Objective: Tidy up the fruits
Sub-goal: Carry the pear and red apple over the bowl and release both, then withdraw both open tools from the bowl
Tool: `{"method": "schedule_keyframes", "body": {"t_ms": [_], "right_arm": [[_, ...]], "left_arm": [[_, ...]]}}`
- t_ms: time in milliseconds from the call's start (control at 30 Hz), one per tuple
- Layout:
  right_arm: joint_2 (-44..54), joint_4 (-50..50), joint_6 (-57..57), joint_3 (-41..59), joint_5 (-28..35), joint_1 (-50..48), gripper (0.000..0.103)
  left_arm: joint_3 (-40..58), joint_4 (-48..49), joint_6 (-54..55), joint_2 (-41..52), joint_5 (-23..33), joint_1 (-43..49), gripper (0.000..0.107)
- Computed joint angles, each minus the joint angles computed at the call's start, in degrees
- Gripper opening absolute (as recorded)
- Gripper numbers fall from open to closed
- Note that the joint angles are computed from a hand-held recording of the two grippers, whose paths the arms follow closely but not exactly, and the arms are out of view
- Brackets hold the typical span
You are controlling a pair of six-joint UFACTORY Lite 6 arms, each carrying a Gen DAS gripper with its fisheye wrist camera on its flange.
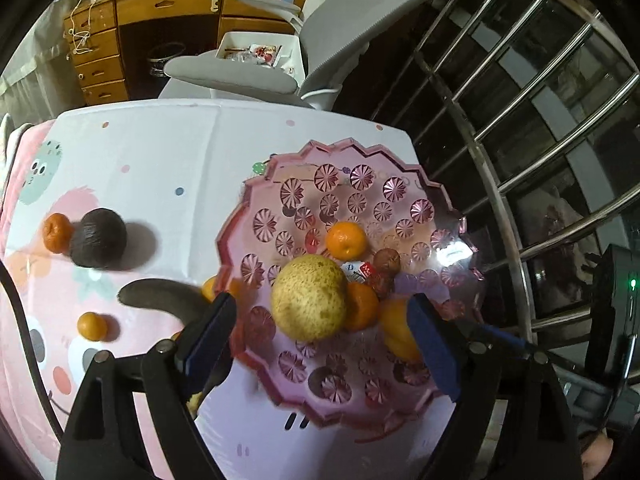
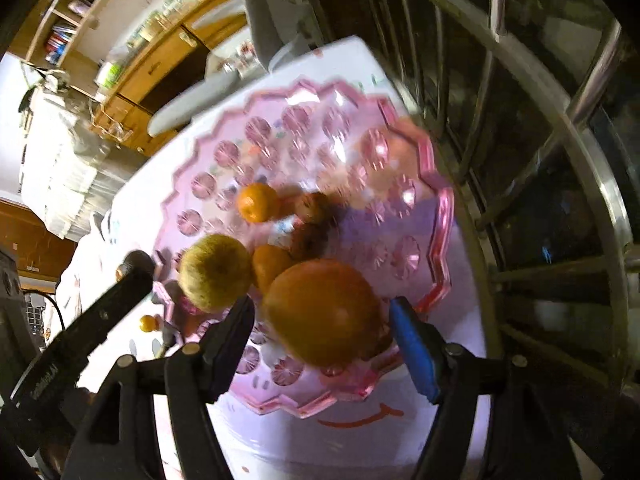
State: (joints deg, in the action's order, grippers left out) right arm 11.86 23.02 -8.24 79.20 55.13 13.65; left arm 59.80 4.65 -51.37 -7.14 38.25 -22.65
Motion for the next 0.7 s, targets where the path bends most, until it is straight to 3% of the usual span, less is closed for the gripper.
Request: {"method": "schedule_keyframes", "body": {"t_ms": [200,433,567,700], "right_arm": [[-3.01,-0.91,3.73,1.56,1.57,2.0,0.071],[-9.26,-0.78,10.03,-3.65,-0.09,7.45,0.071],[-13.26,-2.04,15.52,-7.2,-2.45,12.66,0.071],[-17.03,-4.67,21.45,-10.02,-5.27,19.22,0.071]], "left_arm": [[-3.36,0.57,-0.08,-9.92,5.89,0.38,0.086],[-8.18,-0.18,5.3,-23.49,15.76,5.28,0.086],[-10.42,-2.78,13.78,-31.24,21.52,12.75,0.086],[-11.84,-9.32,30.91,-37.53,26.82,27.63,0.086]]}}
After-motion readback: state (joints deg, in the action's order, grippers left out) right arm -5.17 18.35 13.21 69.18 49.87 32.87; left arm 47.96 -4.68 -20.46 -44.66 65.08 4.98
